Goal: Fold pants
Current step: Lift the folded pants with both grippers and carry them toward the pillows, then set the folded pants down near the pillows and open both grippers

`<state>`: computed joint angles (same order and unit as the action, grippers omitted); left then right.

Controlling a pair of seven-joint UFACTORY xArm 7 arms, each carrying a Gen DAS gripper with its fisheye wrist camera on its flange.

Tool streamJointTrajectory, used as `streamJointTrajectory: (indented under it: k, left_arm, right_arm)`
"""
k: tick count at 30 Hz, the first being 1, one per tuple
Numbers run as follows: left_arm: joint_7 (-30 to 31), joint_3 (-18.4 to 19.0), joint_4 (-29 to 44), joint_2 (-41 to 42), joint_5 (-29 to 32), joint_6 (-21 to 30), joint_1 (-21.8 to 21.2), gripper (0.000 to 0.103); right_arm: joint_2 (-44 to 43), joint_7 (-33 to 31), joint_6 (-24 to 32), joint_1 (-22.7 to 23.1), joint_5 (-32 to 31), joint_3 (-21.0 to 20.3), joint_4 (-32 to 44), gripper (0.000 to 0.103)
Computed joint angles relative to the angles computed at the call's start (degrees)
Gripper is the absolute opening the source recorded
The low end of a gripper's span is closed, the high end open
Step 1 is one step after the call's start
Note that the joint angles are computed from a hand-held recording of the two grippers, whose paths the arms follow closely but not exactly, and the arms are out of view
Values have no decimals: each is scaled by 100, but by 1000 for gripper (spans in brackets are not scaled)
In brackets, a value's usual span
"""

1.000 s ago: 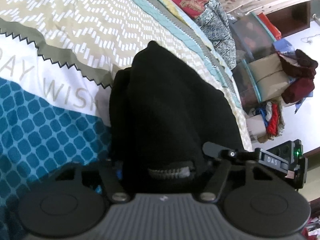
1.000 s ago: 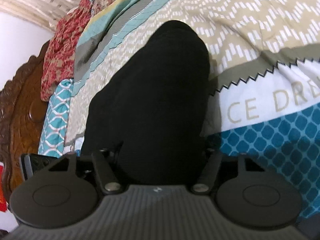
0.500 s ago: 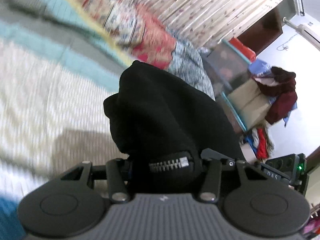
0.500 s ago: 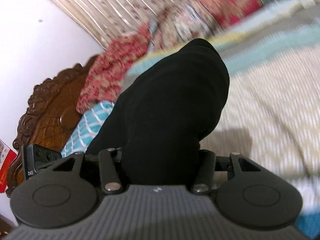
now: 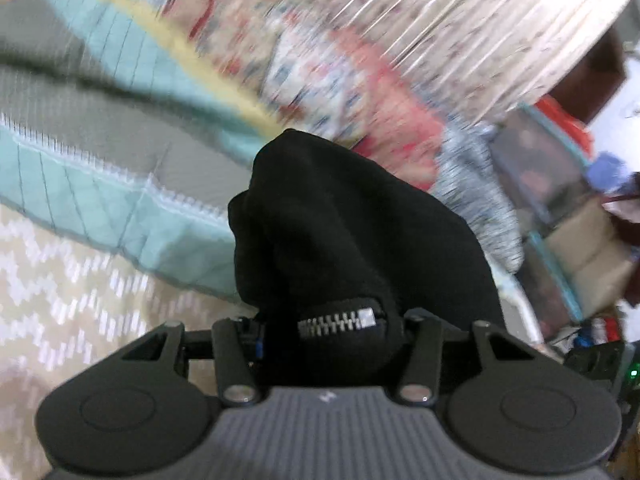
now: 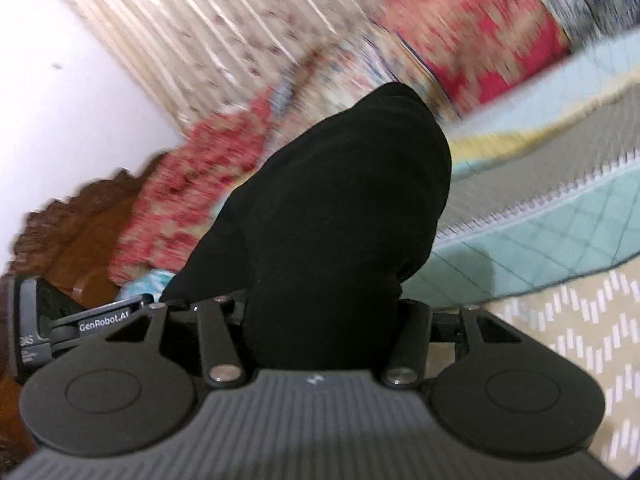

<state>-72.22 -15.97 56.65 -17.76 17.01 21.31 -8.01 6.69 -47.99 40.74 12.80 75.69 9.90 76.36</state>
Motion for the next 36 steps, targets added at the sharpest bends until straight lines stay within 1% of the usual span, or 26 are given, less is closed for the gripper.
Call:
streamJointTrajectory:
  k: [2,3,4,5,6,7,9,11,12,14,15,16,18,21,22,23,24,25,26,28,29,30,31,33,35,36]
  left_arm:
    - [121,129,-36,362,-213,-28,-88,46]
    - [54,126,-82,473,-157,-50,-69,50]
    - [-108,87,-177,540,38,-215,-5,53]
    - [-306,61,-327,539,215,-494,52,57]
    - [-567,-1,-399,516,374,-618,133,58]
    - [-740,-35,-432,480,443,-651,166,58]
    - [-855,-59,-422,378,452,-491,126,59]
    - [-754,14,-453,166,266,-278,-24,57]
    - [-800,-14,-534,-40,259,-229,-27,57]
    - [-1228,-312,-800,-593,485,-231,203,58]
    - [-1326,-415,-910,-842,462,-152,227,59]
    - [-1385,-509,-1051,-1175,362,32,154,59]
    - [-1444,-729,-1124,-1583,194,492,56,59]
    - [-1402,-1121,-934,-1955,-28,1642,-223,59]
    - [-1383,-1267,-795,-2005,-81,2071,-322,60]
    - [-1385,-1414,-620,-1977,-97,2434,-371,62]
    - [-1421,-1568,-450,-1957,-118,2795,-434,65]
    - [-1471,-1682,-330,-1956,-135,3047,-503,68]
    - [-1525,-1796,-197,-1928,-136,3262,-556,72]
    - [-1626,-2036,118,-1838,-87,3729,-616,74]
    - [-1664,-2160,291,-1768,-41,3970,-631,75]
    - [-1702,-2279,476,-1671,-7,4226,-641,77]
    - [-1736,-2394,680,-1558,14,4514,-658,79]
    - [-1847,-2609,1049,-1338,92,4997,-695,96]
    - [-1998,-2900,1472,-1068,295,5511,-666,103]
    - [-2067,-3074,1724,-890,411,5825,-638,103]
  right_arm:
    - [347,375,-188,110,-536,-15,159,54]
    - [515,650,-277,132,-864,5,221,54]
    - [623,865,-396,182,-1137,-4,231,56]
    - [660,924,-457,126,-1174,55,188,58]
    - [687,954,-352,7,-974,114,184,58]
    - [652,1129,-282,-41,-991,130,170,60]
    - [492,1246,-413,-23,-1192,156,36,69]
    - [284,1468,-704,87,-1631,131,-97,88]
    - [71,1744,-938,166,-1991,95,-274,90]
    - [-343,2013,-1311,244,-2392,53,-670,90]
    - [-660,2150,-1462,272,-2545,19,-968,90]
    - [-966,2176,-1547,305,-2585,-31,-1264,90]
    - [-1710,1999,-1413,403,-2563,-212,-1916,90]
    - [-2900,1837,-1284,611,-2731,-416,-2957,90]
    - [-3238,1889,-1253,702,-2873,-459,-3232,90]
    - [-3717,1859,-1123,631,-2941,-426,-3575,90]
    - [-3957,2068,-1120,415,-3001,-153,-3736,90]
    - [-4169,2230,-1114,438,-3148,-115,-3894,90]
    - [-4564,2551,-1022,608,-3528,-281,-4159,90]
    - [-4973,3018,-837,541,-3892,-234,-4353,90]
    - [-5240,3315,-715,568,-4142,-290,-4479,90]
    - [-5267,3483,-671,448,-4178,-181,-4453,90]
    - [-5342,3646,-566,442,-4265,-209,-4454,90]
    - [-5565,3894,-293,466,-4362,-336,-4489,90]
    - [-5747,4185,-105,543,-4570,-453,-4518,93]
    - [-5888,4373,-45,573,-4693,-461,-4572,93]
